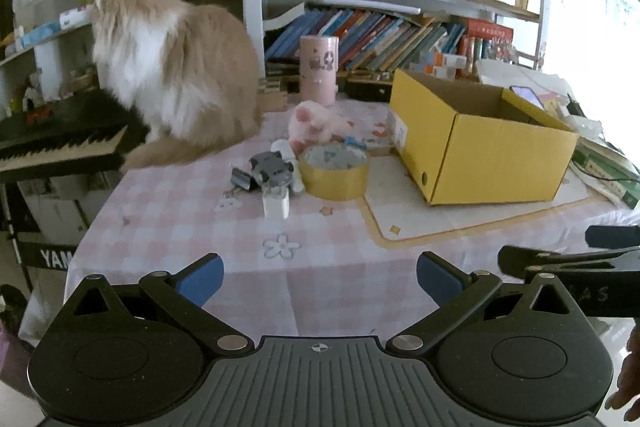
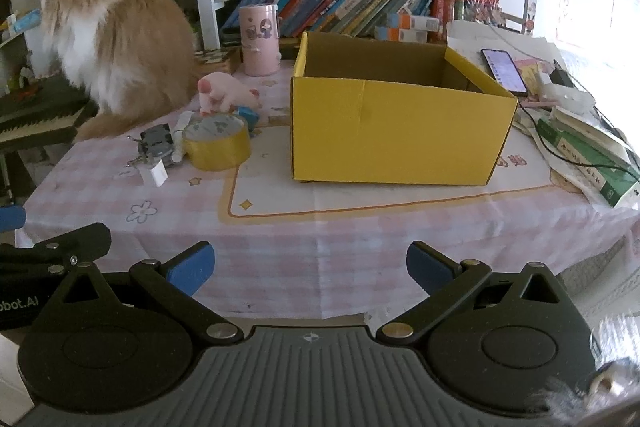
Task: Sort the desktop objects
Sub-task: 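Move both tools toward the white charger plug and yellow tape roll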
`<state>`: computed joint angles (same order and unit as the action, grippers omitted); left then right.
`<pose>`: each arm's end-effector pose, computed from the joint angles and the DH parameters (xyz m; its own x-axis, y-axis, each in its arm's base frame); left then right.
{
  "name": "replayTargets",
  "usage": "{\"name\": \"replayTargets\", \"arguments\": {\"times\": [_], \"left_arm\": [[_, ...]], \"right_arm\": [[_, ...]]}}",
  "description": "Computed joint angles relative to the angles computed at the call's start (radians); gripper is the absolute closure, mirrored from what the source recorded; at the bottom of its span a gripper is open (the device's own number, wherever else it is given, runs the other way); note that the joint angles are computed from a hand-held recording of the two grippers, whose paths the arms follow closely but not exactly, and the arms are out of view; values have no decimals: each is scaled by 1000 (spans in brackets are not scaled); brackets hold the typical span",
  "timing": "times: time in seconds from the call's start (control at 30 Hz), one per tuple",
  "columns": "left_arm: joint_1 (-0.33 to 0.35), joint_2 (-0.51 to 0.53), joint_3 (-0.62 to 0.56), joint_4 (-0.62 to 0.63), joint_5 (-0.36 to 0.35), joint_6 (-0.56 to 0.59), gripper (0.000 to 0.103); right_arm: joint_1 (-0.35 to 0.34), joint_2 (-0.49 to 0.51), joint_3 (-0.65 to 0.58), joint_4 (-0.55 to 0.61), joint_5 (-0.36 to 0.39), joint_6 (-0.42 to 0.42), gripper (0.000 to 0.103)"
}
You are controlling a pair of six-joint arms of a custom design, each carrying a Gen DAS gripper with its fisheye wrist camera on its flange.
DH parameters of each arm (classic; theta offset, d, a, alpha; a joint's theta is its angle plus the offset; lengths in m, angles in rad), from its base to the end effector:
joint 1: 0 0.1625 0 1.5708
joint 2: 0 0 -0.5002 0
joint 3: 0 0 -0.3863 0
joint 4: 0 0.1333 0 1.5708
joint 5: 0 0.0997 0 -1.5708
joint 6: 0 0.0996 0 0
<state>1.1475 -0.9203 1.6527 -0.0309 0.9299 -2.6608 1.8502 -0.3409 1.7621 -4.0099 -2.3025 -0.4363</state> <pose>-0.0652 -0.6142 0.1746 -0.6917 0.1948 -0.6954 0.6598 0.5620 -0.4988 0.2419 -0.6010 -0.0063 -0.7291 0.0961 0.6776 -0.4998 0.6018 -0.6230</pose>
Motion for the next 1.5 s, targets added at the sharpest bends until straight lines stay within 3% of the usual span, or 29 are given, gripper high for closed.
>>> {"name": "replayTargets", "arguments": {"times": [0.67,0.83,1.27,1.5], "left_arm": [[18,-26,-4,24,-41,-37,0],[23,-33,0,20,-53,-59,0],[24,-60,33,-41,-122,-54,0],[31,-60,24,-42,-153,-62,1]], "right_arm": [[10,-2,-17,80,76,11,3],[13,-1,-24,110,95,-9,15],[8,16,-62,177,153,-30,27],[3,24,-87,216,186,-31,39]]}}
